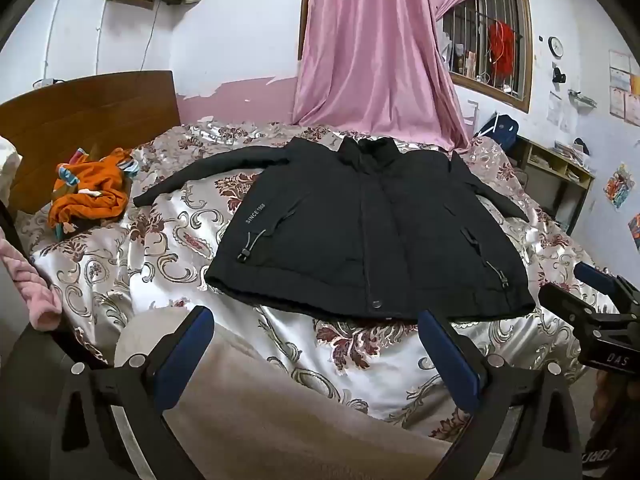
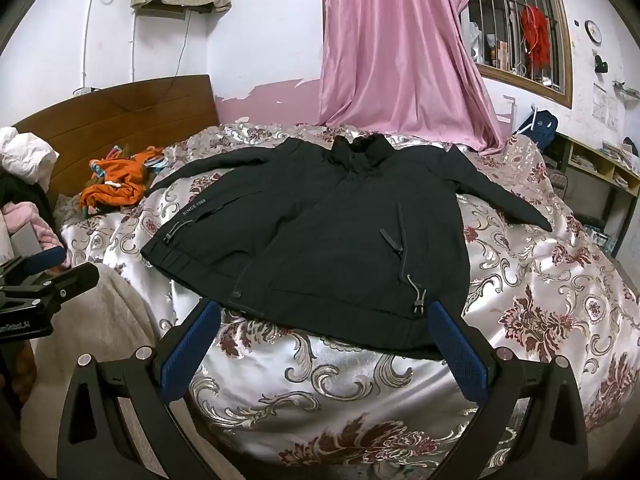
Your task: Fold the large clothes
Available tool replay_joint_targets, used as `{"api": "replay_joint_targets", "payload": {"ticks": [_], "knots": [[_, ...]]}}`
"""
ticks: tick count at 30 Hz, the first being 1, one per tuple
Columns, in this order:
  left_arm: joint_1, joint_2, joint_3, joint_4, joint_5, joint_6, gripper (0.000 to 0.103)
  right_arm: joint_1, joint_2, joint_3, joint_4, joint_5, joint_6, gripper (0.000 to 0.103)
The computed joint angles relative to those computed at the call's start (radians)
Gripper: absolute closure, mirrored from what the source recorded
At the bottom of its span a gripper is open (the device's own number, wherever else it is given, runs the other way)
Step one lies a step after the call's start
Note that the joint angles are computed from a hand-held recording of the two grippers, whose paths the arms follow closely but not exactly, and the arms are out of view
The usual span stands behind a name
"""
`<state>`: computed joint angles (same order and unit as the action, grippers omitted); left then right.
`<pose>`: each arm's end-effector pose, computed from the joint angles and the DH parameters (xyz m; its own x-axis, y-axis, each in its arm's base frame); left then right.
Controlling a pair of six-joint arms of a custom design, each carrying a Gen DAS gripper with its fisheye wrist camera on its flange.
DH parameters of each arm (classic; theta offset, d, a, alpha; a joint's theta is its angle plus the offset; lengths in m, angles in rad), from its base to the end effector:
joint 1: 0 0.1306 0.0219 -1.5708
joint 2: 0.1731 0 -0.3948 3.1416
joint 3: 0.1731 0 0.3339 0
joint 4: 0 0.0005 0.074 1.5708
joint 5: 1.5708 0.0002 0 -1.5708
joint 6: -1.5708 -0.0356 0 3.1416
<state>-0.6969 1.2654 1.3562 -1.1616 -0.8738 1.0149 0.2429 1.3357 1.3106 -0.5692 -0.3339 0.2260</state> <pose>0.2845 -0.2032 0.4671 -0.4657 -0.3213 -0.8246 -0.5030 0.8627 -0.0521 0.4053 0.1119 0.4558 -0.4197 -0.3221 -0.8486 -0.6001 0.7999 -0.0068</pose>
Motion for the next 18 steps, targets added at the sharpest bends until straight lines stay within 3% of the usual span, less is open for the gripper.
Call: {"api": "replay_joint_targets", "payload": {"ticks": [18], "knots": [[-0.001, -0.001, -0.003, 0.007, -0.007, -0.005, 0.000, 0.001, 0.002, -0.001, 0.002, 0.000, 0.000, 0.001]]}}
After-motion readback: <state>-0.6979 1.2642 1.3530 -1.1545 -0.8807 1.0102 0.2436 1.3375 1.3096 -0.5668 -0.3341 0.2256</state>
